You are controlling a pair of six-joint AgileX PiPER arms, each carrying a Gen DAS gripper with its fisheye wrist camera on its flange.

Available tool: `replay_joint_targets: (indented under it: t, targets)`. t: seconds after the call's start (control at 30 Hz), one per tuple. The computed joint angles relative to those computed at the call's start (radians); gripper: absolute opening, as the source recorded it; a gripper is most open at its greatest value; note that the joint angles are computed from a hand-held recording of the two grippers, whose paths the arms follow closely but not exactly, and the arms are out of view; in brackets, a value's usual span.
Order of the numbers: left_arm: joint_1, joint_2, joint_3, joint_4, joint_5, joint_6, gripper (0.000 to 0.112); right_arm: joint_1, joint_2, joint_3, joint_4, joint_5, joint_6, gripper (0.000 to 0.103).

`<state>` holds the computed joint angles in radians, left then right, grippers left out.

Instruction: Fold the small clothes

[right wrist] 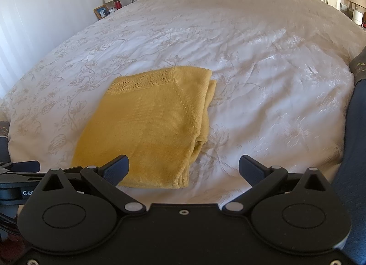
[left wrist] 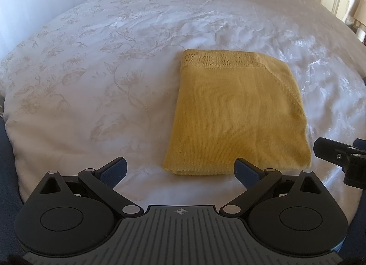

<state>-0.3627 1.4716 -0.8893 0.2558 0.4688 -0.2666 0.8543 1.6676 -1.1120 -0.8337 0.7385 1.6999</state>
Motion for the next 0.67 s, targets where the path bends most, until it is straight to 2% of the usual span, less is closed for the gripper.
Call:
replay_joint_targets:
  t: [0.67]
  targets:
    - [0.005, 0.011, -0.005, -0.021, -0.004, 0.028, 0.101, -0.005, 0.005, 0.005, 0.006, -0.019, 0.011, 0.102]
